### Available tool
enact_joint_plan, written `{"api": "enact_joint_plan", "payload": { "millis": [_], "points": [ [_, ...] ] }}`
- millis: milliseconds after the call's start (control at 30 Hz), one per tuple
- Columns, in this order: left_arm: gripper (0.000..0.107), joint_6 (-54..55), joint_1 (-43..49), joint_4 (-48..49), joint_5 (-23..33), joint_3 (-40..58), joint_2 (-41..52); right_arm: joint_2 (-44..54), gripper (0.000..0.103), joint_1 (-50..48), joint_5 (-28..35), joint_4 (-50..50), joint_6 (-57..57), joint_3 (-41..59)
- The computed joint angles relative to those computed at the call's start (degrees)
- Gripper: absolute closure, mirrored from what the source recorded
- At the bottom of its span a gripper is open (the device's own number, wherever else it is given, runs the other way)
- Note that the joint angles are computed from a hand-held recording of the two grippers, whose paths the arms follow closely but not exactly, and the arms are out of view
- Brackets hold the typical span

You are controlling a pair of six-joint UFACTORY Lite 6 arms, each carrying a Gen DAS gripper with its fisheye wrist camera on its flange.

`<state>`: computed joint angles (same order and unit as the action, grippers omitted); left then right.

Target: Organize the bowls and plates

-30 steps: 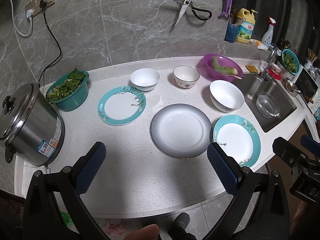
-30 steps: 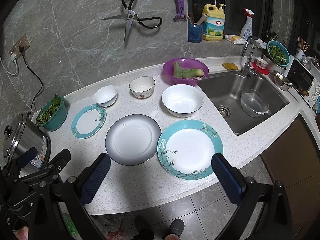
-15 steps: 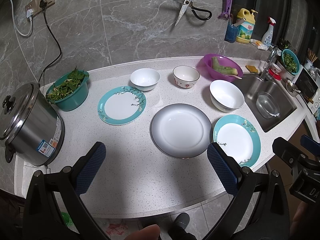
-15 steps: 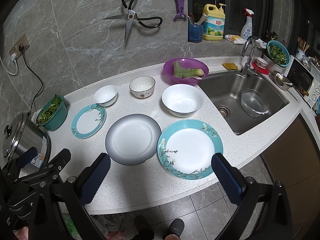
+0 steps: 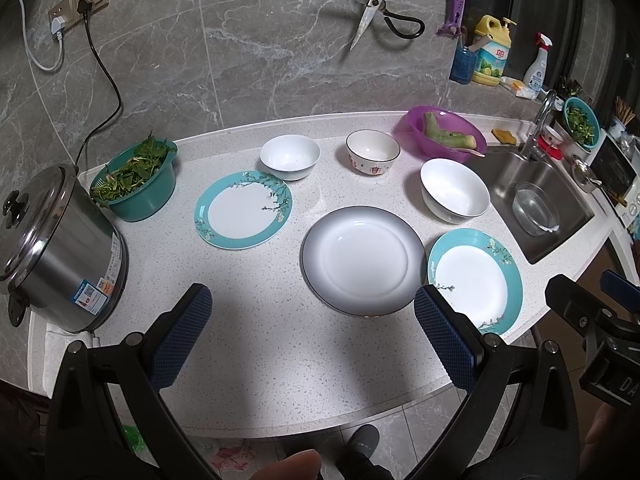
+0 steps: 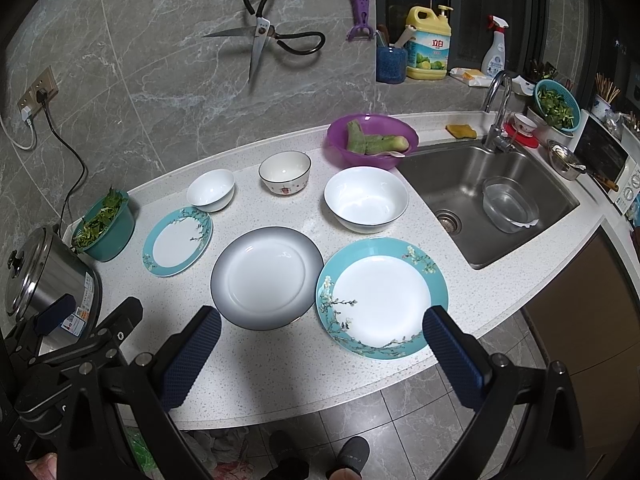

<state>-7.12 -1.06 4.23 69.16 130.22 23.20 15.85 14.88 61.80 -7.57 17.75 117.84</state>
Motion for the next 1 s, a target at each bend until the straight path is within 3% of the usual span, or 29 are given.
{"api": "enact_joint_plan", "payload": {
  "millis": [600,667,767,867,1000],
  "points": [
    [0.004,5.3,4.2,-3.6,-3.4,-2.7,2.6,3.4,0.0,2.6,0.5,-1.0,3.7,1.8],
    [0.004,7.7,5.4,-4.5,-6.8,-7.6,0.7,4.1,0.0,2.2,-0.1,1.8,2.9,1.6],
    [0.004,14.9,9.0,-10.4,-11.8,-16.3,-2.2,3.5,0.0,-1.7,-3.1,13.8,-3.0,-2.5],
    [0.004,20.7,12.7,-15.8,-12.8,-20.1,-0.9,4.5,0.0,-4.7,-4.1,22.0,-6.5,-4.9],
    [0.005,27.9,18.7,-28.1,-10.5,-21.1,3.8,4.8,0.0,-6.0,-5.8,25.8,-8.5,-8.1]
  ]
}}
